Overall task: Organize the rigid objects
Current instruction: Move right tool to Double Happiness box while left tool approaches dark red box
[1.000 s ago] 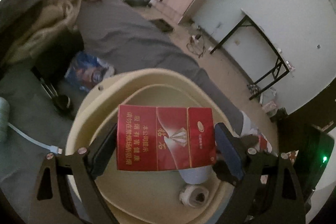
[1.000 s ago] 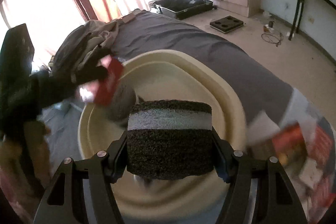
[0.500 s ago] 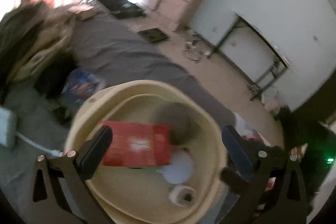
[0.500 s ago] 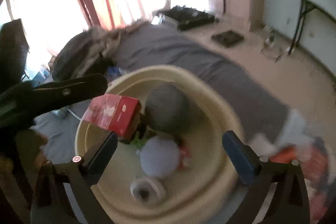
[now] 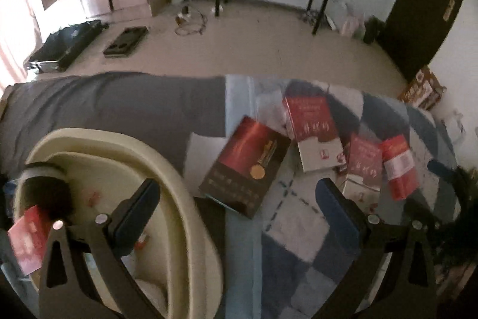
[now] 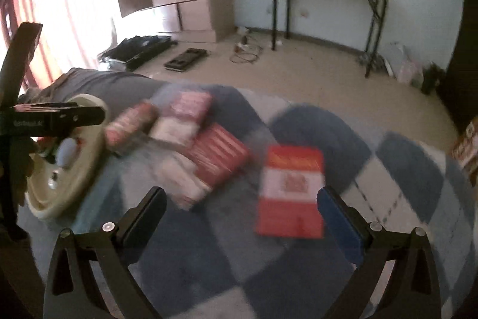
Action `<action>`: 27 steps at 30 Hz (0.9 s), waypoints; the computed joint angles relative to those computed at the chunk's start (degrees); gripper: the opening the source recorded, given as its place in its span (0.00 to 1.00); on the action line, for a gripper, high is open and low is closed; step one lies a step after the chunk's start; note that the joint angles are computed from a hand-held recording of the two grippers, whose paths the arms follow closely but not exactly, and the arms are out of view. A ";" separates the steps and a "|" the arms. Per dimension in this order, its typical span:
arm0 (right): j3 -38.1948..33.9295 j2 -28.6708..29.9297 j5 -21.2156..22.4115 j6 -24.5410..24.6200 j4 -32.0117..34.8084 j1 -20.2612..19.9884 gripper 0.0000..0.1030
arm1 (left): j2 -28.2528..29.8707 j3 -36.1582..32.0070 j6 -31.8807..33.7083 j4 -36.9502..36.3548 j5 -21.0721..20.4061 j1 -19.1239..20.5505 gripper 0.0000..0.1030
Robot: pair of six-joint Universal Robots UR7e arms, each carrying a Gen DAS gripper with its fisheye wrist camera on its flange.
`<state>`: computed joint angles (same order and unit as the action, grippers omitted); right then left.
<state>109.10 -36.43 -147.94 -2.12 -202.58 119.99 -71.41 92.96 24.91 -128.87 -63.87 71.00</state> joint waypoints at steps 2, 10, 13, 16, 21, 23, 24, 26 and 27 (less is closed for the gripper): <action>0.80 -1.08 -0.58 -1.08 2.07 -1.42 1.00 | 1.36 -1.19 -0.40 0.93 -0.54 0.62 1.00; 0.43 -1.49 1.47 4.36 5.66 -4.18 1.00 | 2.96 -0.30 0.44 -0.35 0.04 0.23 1.00; 0.70 -1.27 2.46 3.09 4.81 -5.25 1.00 | 3.71 0.47 2.57 -1.50 -0.14 0.10 1.00; 0.04 -0.39 2.11 2.16 4.82 -5.85 1.00 | 5.42 0.60 2.20 -2.34 2.83 0.05 1.00; -0.85 1.78 1.80 -3.01 -1.78 -6.51 0.84 | 6.07 -0.62 -1.08 -0.03 1.36 0.33 0.89; -1.23 2.74 1.01 -5.97 -4.57 -6.48 0.67 | 5.75 -0.02 -1.06 -0.46 3.16 -0.03 0.62; -0.92 2.56 1.69 -6.70 -5.43 -6.55 0.55 | 5.45 0.12 -0.80 -0.57 2.55 -0.03 0.61; -0.10 1.90 3.00 -6.42 -6.01 -6.57 0.55 | 4.88 -0.17 -0.78 0.04 1.17 0.16 0.59; 0.34 1.54 3.13 -6.35 -6.29 -6.54 0.54 | 4.42 -0.17 -0.62 -0.23 0.69 0.24 0.59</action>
